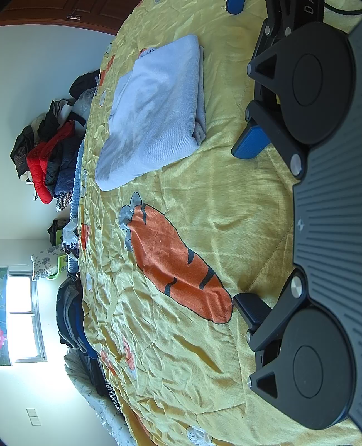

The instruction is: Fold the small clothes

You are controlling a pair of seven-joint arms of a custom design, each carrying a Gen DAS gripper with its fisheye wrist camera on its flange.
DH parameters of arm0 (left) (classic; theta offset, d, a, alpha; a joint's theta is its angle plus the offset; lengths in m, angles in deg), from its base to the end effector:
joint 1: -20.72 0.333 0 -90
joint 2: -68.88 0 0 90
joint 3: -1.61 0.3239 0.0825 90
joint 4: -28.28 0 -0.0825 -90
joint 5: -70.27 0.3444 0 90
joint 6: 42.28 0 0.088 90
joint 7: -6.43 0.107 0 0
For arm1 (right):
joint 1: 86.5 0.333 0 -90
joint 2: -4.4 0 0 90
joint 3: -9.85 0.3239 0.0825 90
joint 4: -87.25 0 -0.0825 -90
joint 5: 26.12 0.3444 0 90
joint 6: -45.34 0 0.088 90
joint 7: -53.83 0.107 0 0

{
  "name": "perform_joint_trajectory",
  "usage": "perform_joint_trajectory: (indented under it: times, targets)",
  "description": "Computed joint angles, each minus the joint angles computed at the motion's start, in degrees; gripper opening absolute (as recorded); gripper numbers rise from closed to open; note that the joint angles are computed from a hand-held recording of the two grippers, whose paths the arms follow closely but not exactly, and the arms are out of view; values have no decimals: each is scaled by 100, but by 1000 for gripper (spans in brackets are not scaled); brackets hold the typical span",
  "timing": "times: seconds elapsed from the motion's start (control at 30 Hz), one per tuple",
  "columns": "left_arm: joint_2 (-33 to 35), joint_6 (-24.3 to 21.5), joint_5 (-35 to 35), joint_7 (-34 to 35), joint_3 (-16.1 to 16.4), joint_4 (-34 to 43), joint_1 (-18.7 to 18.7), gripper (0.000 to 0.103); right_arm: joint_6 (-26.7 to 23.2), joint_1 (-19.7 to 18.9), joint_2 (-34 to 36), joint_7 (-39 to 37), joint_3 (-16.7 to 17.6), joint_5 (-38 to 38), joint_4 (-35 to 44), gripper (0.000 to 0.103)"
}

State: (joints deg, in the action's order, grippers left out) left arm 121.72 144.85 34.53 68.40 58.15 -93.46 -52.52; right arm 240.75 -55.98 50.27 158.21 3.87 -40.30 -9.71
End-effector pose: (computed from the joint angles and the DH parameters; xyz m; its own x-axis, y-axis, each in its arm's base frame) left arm 0.5615 -0.1820 0.2739 0.3884 -0.9215 -0.0023 -0.5623 -0.2350 -0.7928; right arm 0.6164 0.3317 0.2775 0.4828 -0.8754 0.0254 -0.5277 -0.3140 -0.7892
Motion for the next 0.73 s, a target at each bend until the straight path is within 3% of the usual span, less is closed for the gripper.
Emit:
perform_joint_trajectory:
  times: [0.73]
  targets:
    - [-21, 36, -62, 94, -46, 6, 37, 103, -1, 6, 1, -15, -3, 20, 1, 103]
